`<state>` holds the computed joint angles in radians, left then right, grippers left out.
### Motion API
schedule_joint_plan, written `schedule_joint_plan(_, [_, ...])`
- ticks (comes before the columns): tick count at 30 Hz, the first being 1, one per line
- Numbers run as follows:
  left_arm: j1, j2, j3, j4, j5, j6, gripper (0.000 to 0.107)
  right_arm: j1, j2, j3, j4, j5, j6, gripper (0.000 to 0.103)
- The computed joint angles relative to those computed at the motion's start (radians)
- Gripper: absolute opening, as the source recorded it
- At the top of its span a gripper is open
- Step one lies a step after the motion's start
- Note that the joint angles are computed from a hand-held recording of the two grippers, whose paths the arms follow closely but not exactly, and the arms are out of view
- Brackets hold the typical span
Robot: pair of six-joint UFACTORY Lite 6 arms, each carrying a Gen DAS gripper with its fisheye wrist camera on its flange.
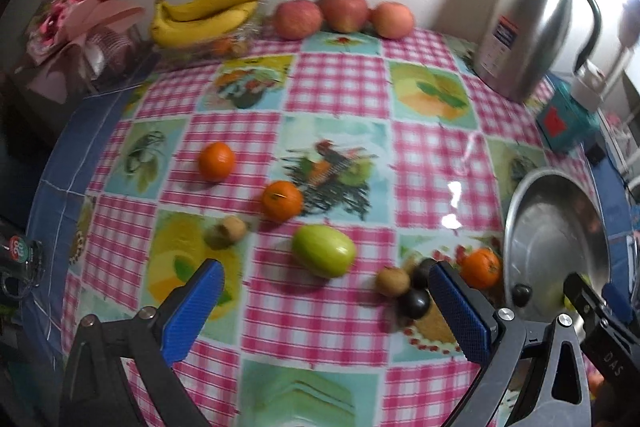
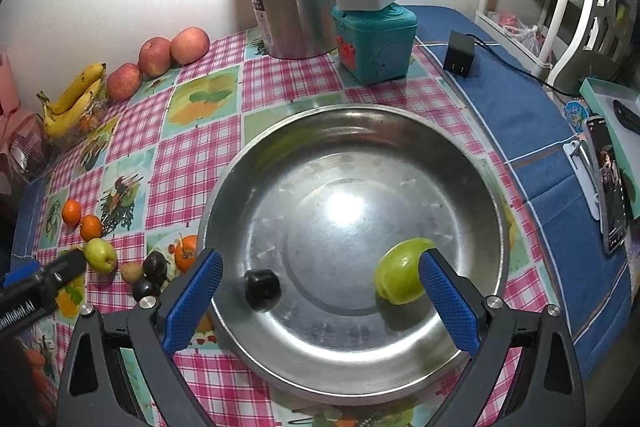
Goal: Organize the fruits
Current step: 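Withdraw both tools from the basin toward the remaining fruits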
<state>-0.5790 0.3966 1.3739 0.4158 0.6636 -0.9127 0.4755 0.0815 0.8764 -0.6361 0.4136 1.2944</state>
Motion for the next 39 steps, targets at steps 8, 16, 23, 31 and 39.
schedule_joint_plan(8, [0.112, -0.076, -0.088, -0.006, -0.051, 0.041, 0.103, 0.057, 0.048, 0.063, 0.000, -0.028, 0.002, 0.098])
schedule_joint_plan(16, [0.207, -0.155, -0.167, 0.021, -0.111, 0.040, 0.103, 0.151, 0.114, 0.167, -0.074, -0.027, 0.077, 0.098])
schedule_joint_plan(23, [0.254, -0.195, -0.207, 0.061, -0.153, 0.012, 0.103, 0.228, 0.177, 0.253, -0.227, -0.033, 0.205, 0.098])
schedule_joint_plan(31, [0.263, -0.150, -0.198, 0.031, -0.154, 0.042, 0.103, 0.260, 0.294, 0.375, -0.052, -0.033, 0.034, 0.098])
schedule_joint_plan(39, [0.286, -0.081, -0.172, -0.329, -0.217, 0.385, 0.103, 0.256, 0.356, 0.417, 0.037, -0.040, -0.047, 0.098])
